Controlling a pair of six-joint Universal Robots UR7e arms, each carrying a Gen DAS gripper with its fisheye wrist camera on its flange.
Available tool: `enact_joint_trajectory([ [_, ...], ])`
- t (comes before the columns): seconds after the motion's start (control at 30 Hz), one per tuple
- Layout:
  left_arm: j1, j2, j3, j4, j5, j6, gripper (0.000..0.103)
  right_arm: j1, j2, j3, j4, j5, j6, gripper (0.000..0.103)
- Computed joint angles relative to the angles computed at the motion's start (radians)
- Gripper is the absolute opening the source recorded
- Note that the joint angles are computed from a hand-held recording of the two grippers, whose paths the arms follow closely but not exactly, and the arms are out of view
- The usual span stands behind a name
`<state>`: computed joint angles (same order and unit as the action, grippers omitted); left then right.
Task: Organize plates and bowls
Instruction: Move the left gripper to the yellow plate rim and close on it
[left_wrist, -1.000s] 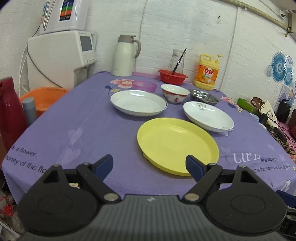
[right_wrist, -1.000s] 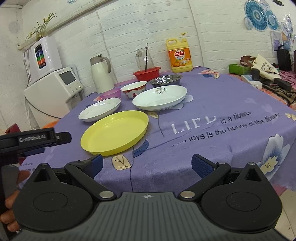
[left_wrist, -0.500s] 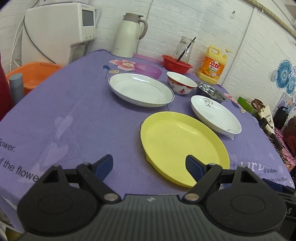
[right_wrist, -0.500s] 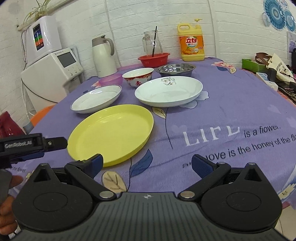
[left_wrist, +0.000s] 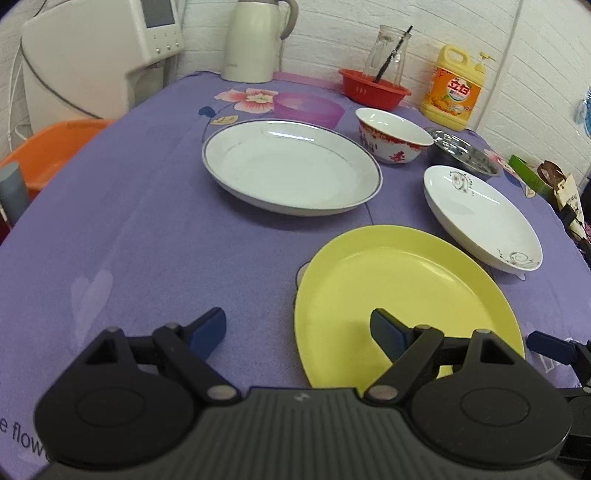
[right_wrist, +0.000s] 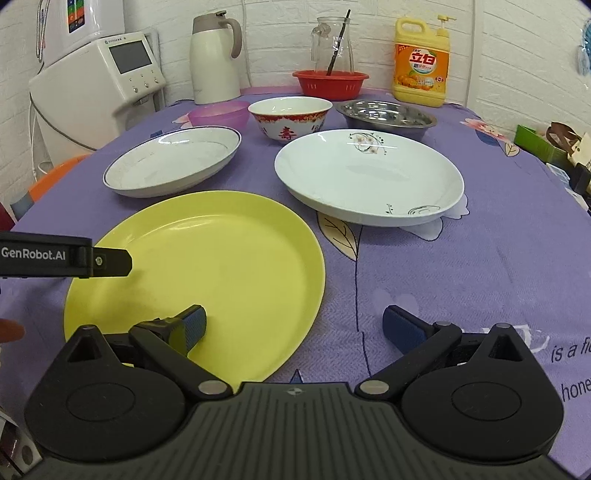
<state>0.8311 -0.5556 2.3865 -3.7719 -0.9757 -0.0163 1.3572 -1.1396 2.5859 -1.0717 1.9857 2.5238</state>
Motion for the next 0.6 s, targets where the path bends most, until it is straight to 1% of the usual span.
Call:
enact_joint_trajectory([
  [0.07,0.005,0.002,-0.005,0.0,-0.016,0.027,0.083,-0.049,-0.011,0.031,-0.039,-0.074,-0.037,0.103],
  [0.1,0.005,0.006,-0.01,-0.001,-0.019,0.039,0.083,-0.063,-0.014,0.038,-0.05,-0.095,-0.047,0.103],
  [0.13,0.004,0.011,-0.013,-0.004,-0.02,0.052,0.083,-0.061,-0.02,0.036,-0.036,-0.092,-0.046,0.103],
  [0.2,0.002,0.021,-0.016,-0.014,-0.027,0.077,0.081,-0.018,-0.027,0.0,0.031,-0.031,-0.013,0.103],
  [0.27,-0.001,0.039,-0.018,-0.041,-0.035,0.111,0.081,-0.018,-0.029,-0.013,0.071,-0.064,-0.009,0.103],
  [0.3,-0.005,0.051,-0.02,-0.056,-0.03,0.127,0.081,-0.012,-0.018,-0.016,0.066,-0.064,-0.018,0.103],
  [0.33,-0.01,0.063,-0.019,-0.073,-0.022,0.142,0.079,0.006,0.002,-0.026,0.05,-0.042,-0.033,0.103],
  [0.37,-0.017,0.08,-0.019,-0.098,-0.015,0.159,0.078,0.008,0.011,-0.026,0.041,-0.048,-0.04,0.103],
  [0.43,-0.014,0.097,-0.014,-0.151,-0.028,0.172,0.072,0.013,0.022,-0.029,0.028,-0.05,-0.042,0.103],
  [0.5,-0.003,0.097,-0.012,-0.17,-0.054,0.187,0.066,0.007,0.032,-0.021,-0.003,-0.066,-0.046,0.103],
  [0.53,0.003,0.094,-0.011,-0.173,-0.076,0.188,0.058,0.01,0.041,-0.02,-0.02,-0.061,-0.042,0.103],
  [0.57,0.011,0.086,-0.008,-0.166,-0.102,0.188,0.057,0.025,0.055,-0.024,-0.036,-0.046,-0.033,0.103],
  [0.6,0.009,0.081,-0.006,-0.158,-0.108,0.183,0.059,0.041,0.069,-0.03,-0.041,-0.035,-0.031,0.103],
])
